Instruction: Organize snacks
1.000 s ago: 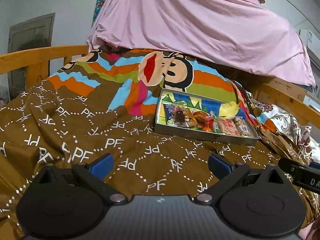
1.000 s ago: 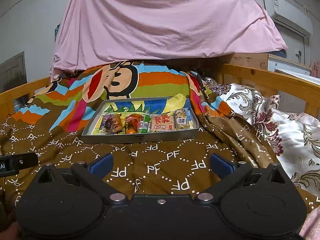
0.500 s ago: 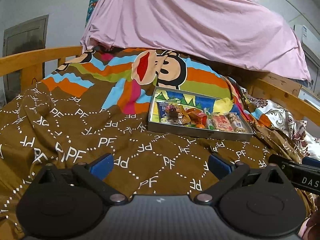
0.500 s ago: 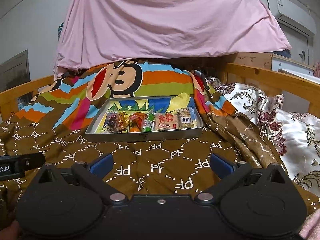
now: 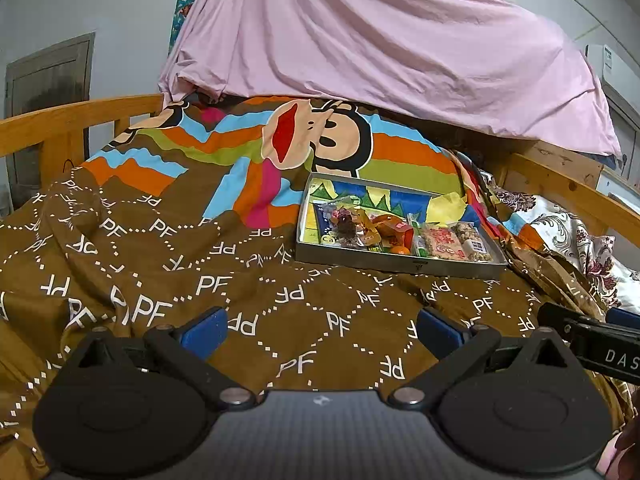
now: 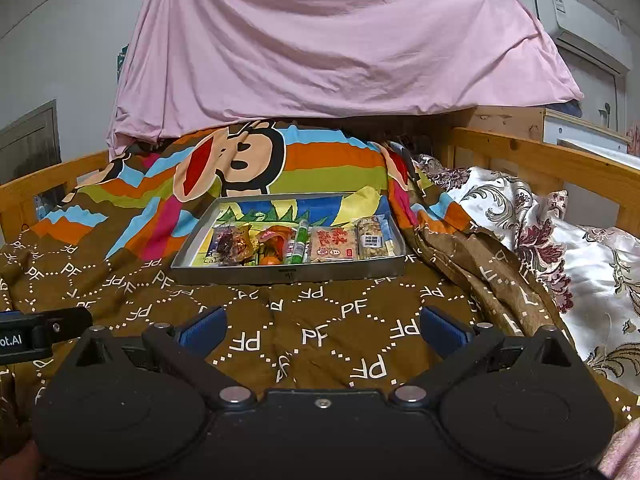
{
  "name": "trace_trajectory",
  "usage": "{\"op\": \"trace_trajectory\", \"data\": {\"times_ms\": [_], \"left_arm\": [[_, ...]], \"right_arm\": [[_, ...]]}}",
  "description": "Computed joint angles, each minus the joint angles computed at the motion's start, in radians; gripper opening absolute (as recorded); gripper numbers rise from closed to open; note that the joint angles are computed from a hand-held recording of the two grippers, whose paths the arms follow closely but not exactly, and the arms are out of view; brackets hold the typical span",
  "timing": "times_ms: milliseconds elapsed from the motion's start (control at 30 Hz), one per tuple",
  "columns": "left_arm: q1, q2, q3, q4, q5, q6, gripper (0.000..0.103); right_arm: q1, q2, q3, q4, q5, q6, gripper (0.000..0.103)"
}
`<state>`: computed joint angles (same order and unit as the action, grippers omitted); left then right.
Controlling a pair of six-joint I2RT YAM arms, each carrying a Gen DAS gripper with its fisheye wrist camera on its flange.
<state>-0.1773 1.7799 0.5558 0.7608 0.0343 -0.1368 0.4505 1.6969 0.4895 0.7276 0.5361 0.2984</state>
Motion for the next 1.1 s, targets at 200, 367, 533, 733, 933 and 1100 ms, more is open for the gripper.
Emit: {"op": "trace_trajectory", "data": {"times_ms": [200, 367, 533, 733, 933, 1100], "left_arm": [[0.001, -0.003, 0.002, -0.009, -0.004, -0.001, 0.102], [0.006, -0.003, 0.004, -0.014, -0.003, 0.000, 0.102], [0.009, -0.004, 0.004, -0.016, 0.000, 0.002, 0.103], [0.008, -0.004, 0.006, -0.017, -0.002, 0.001, 0.102], [0.008, -0.005, 0.006, -0.021, 0.000, 0.003, 0.102], [0.010, -0.004, 0.004, -0.018, 0.001, 0.003, 0.102]], "right_arm": [[0.000, 0.000, 0.000, 0.001, 0.000, 0.000, 0.102], [-0.001, 0.001, 0.000, 0.001, -0.001, 0.000, 0.102], [-0.001, 0.000, 0.001, -0.001, -0.001, 0.000, 0.102], [-0.001, 0.000, 0.001, -0.001, -0.001, 0.000, 0.102], [-0.002, 0.003, 0.001, -0.003, -0.004, 0.002, 0.102], [-0.001, 0.004, 0.001, -0.002, -0.002, 0.002, 0.102]]}}
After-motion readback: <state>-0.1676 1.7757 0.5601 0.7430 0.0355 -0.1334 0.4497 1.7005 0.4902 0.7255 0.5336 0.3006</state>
